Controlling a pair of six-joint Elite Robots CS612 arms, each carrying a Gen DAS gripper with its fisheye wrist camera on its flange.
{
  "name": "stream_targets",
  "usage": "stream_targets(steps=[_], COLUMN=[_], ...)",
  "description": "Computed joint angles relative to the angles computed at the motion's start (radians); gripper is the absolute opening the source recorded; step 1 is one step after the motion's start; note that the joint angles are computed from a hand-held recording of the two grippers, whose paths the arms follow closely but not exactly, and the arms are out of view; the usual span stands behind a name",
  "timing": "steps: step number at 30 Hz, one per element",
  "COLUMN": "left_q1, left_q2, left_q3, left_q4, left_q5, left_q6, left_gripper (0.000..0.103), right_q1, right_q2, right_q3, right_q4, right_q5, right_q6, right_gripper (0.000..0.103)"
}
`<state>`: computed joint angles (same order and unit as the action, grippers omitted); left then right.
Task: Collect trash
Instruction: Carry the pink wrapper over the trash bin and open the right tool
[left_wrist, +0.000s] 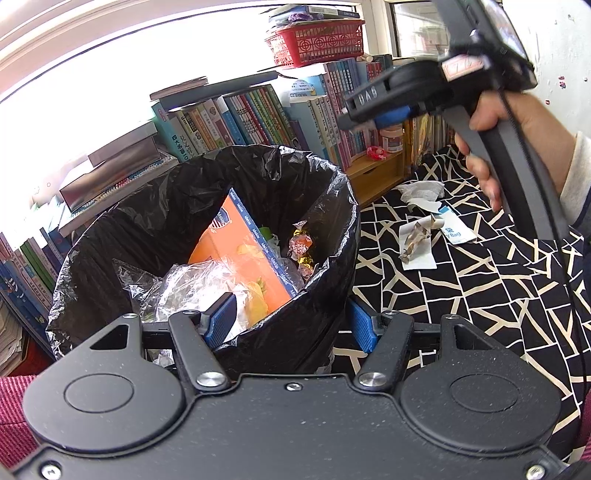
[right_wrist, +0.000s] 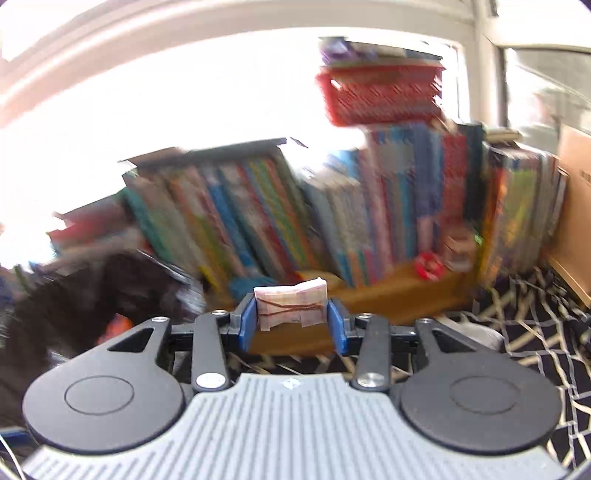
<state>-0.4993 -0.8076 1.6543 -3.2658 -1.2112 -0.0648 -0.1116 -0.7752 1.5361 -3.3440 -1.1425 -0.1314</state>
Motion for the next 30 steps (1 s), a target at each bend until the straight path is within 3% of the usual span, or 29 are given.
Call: stream_targets(steps=[6,9,16,20,28,30], left_q1=[0.0,0.001,-0.002,-0.002,-0.002,-0.003], left_q2=[-0.002,-0.002,-0.001,-0.001,0.0,0.0], left_q3=[0.002,0.003,0.004,0.004,0.005,0.005], left_q4=[-0.002,-0.004,-0.005,-0.007,-0.01,-0.01], left_q5=[-0.005,-0.009,0.003,0.002,-0.001,0.002], left_q6=[-0.003,-0.002,0.002,0.003,0.004,0.006], left_gripper=[0.062,0.062,0.063,0.063,0.063,0.063], right_q1=[-0.02,-0.016,-0.005,-0.001,-0.001,0.0], right_q2=[-0.014,-0.021,-0.036,-0.042,-0.046,-0.046], right_q3=[0.017,0.029,0.06,0.071,0.076,0.075], right_q4=[-0.045,-0.046,0.021,0.059,0.088,0.094], right_q5=[0.26,0.327,0.41,0.423,0.431,0.429], right_q6=[-0.038,-0.084,-0.189,-0.236,-0.248,-0.246], right_gripper=[0.049,0.05,0.05,0.05,0.053,0.064])
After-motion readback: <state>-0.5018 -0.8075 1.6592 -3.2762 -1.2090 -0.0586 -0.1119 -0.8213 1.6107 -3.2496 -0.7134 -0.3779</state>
